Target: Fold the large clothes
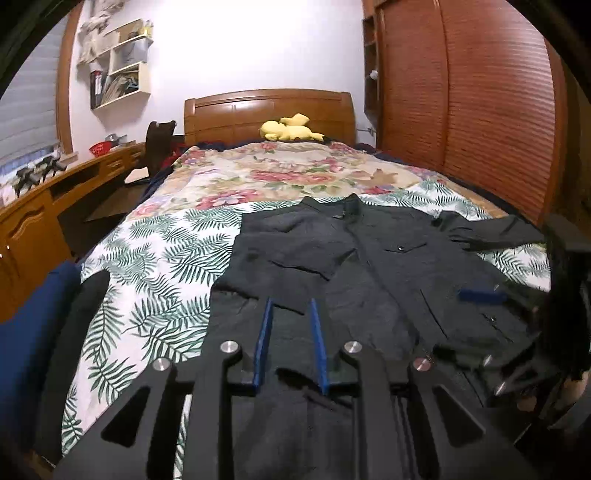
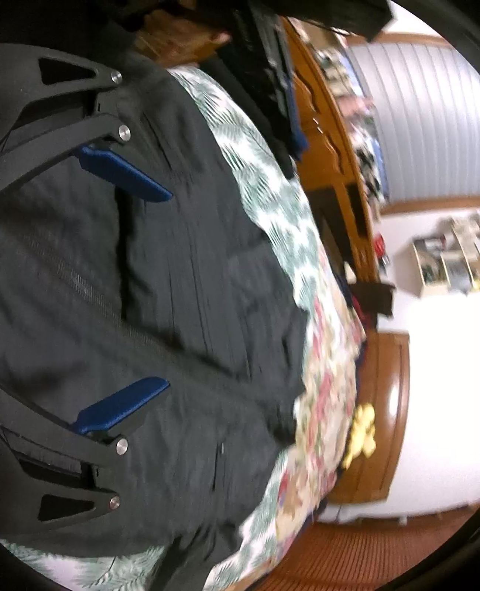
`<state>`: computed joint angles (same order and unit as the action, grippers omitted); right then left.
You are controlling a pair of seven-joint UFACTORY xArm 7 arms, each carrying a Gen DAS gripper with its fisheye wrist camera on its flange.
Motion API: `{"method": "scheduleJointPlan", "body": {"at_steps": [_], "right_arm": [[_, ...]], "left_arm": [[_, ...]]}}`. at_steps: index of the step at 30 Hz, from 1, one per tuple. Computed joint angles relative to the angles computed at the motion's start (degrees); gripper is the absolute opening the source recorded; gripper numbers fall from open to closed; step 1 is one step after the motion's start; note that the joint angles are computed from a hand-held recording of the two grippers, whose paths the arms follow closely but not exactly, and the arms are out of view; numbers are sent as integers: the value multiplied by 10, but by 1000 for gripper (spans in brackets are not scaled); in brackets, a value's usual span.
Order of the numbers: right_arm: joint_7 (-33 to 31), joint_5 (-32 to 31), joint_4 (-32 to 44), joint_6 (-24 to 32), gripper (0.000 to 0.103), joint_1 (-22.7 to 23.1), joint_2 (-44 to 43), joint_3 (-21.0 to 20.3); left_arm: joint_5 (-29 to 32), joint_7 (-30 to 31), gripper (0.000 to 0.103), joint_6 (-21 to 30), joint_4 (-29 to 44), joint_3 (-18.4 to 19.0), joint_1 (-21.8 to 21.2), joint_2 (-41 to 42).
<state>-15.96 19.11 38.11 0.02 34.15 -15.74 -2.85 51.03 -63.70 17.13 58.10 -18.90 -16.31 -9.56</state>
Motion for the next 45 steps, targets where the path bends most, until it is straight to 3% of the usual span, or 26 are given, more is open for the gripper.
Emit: {"method": "scheduleJointPlan", "body": {"at_steps": [2,6,11,17,21,24,27,34,37,45], "right_arm": [[-27,17,15,10,87,40,17,-19],[-97,69,45,35,75,78,51,-21],[-73,14,70,69,69,19,89,48],[58,-145,74,92,66,-78,110,129],[168,-279,69,84,46,-123,108,160],[246,-363,64,83,21,-159,97,180],[256,-359,48,64,14,-157,78,161],[269,-319,-3,-1,13,-189,-9,154],[263,-290,-28,-22,12,-190,-52,138],[222,-214,-87,-14,12,-123,-156,53]], "left_arm": [[4,-14,24,-20,-20,5,8,-15],[24,-40,29,-38,-49,-8,38,-43],[43,-69,36,-54,-76,-40,87,-85],[16,-50,41,-70,-99,-59,120,-111],[-12,-32,45,-78,-101,-76,139,-112],[-26,-24,49,-81,-101,-90,152,-111],[-33,-21,50,-80,-99,-103,162,-108],[-46,-21,50,-87,-92,-112,165,-90],[-25,-38,50,-74,-80,-128,175,-82],[14,-59,50,-60,-52,-106,128,-45]]}}
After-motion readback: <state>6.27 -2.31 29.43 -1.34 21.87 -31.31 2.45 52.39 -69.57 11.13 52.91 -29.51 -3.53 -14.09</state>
